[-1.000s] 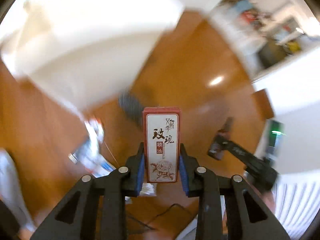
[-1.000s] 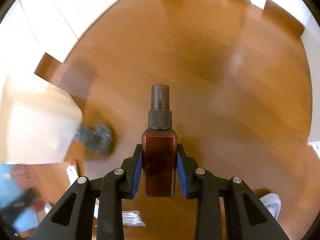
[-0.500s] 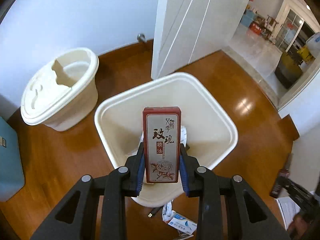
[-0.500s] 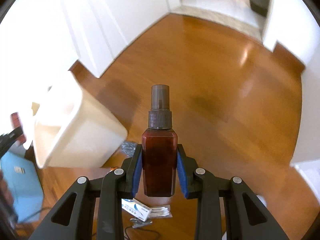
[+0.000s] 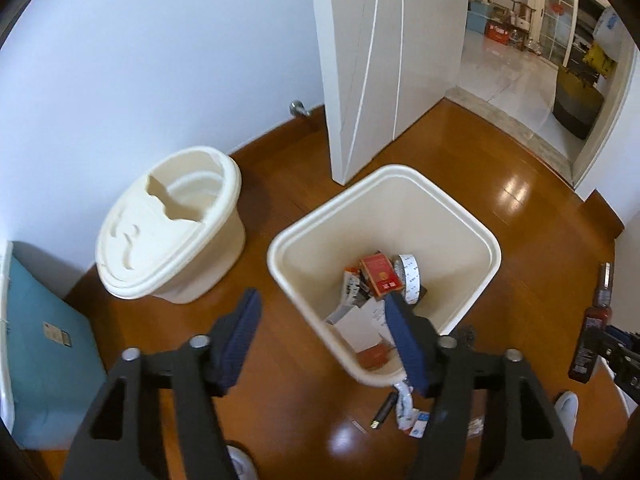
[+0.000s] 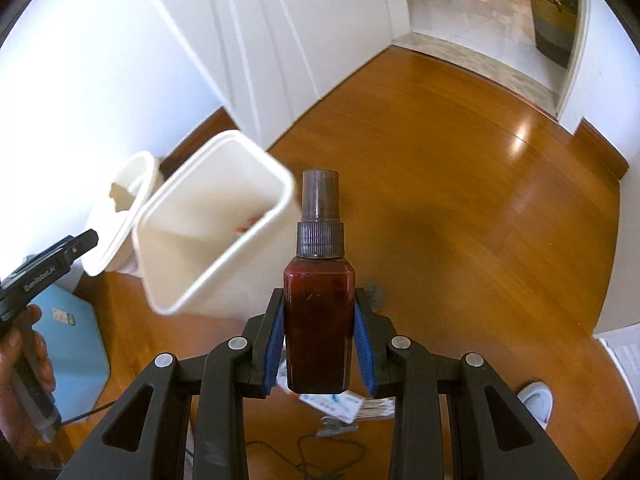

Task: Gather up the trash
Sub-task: 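Drop the printed box into the wastebasket with the left tool while the right drops the spray bottle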

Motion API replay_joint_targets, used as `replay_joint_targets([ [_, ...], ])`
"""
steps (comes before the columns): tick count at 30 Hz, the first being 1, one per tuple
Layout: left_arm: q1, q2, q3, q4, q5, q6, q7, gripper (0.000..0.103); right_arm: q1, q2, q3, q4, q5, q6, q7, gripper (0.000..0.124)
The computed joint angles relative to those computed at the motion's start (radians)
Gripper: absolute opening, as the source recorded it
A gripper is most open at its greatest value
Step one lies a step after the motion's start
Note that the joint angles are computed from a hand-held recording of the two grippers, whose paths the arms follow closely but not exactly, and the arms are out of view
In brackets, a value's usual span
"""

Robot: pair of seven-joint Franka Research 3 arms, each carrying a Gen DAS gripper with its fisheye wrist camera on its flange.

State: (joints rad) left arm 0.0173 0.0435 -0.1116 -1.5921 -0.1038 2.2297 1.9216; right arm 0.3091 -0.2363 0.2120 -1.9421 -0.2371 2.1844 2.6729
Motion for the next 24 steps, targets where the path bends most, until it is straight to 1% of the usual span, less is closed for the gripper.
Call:
replay_joint_targets([
  [2, 0.014, -0.037, 0.012, -0.022, -0.019, 0.003, 0.043, 0.064, 0.01, 0.031, 0.019, 0.05, -0.025, -0.019, -0.007, 0.033],
  [5, 0.036, -0.107, 0.043, -0.052, -0.042, -0.028, 0.119, 0.065, 0.04, 0.092, 0.033, 0.139, -0.056, -0.053, -0.007, 0.033],
  [9, 0.058, -0.193, 0.094, -0.083, -0.073, -0.079, 0.166, 0.067, 0.086, 0.162, 0.025, 0.235, -0.082, -0.063, 0.023, 0.033],
  [11, 0.067, -0.22, 0.116, -0.089, -0.09, -0.105, 0.174, 0.073, 0.113, 0.213, 0.016, 0.3, -0.091, -0.065, 0.033, 0.033],
  [13, 0.072, -0.244, 0.135, -0.104, -0.112, -0.113, 0.181, 0.074, 0.142, 0.266, 0.001, 0.366, -0.098, -0.073, 0.037, 0.033],
  [16, 0.077, -0.252, 0.159, -0.104, -0.159, -0.138, 0.18, 0.075, 0.19, 0.367, -0.025, 0.502, -0.121, -0.118, 0.014, 0.033],
  [18, 0.082, -0.24, 0.173, -0.087, -0.2, -0.163, 0.168, 0.075, 0.212, 0.414, -0.05, 0.568, -0.116, -0.135, -0.003, 0.033],
  [20, 0.092, -0.208, 0.182, -0.048, -0.246, -0.206, 0.139, 0.075, 0.231, 0.459, -0.078, 0.632, -0.113, -0.162, -0.017, 0.033],
  [23, 0.113, -0.151, 0.178, 0.034, -0.291, -0.295, 0.103, 0.075, 0.243, 0.519, -0.116, 0.714, -0.093, -0.2, -0.065, 0.033],
  [24, 0.12, -0.144, 0.172, 0.042, -0.297, -0.3, 0.101, 0.075, 0.243, 0.536, -0.128, 0.734, -0.086, -0.205, -0.08, 0.033],
])
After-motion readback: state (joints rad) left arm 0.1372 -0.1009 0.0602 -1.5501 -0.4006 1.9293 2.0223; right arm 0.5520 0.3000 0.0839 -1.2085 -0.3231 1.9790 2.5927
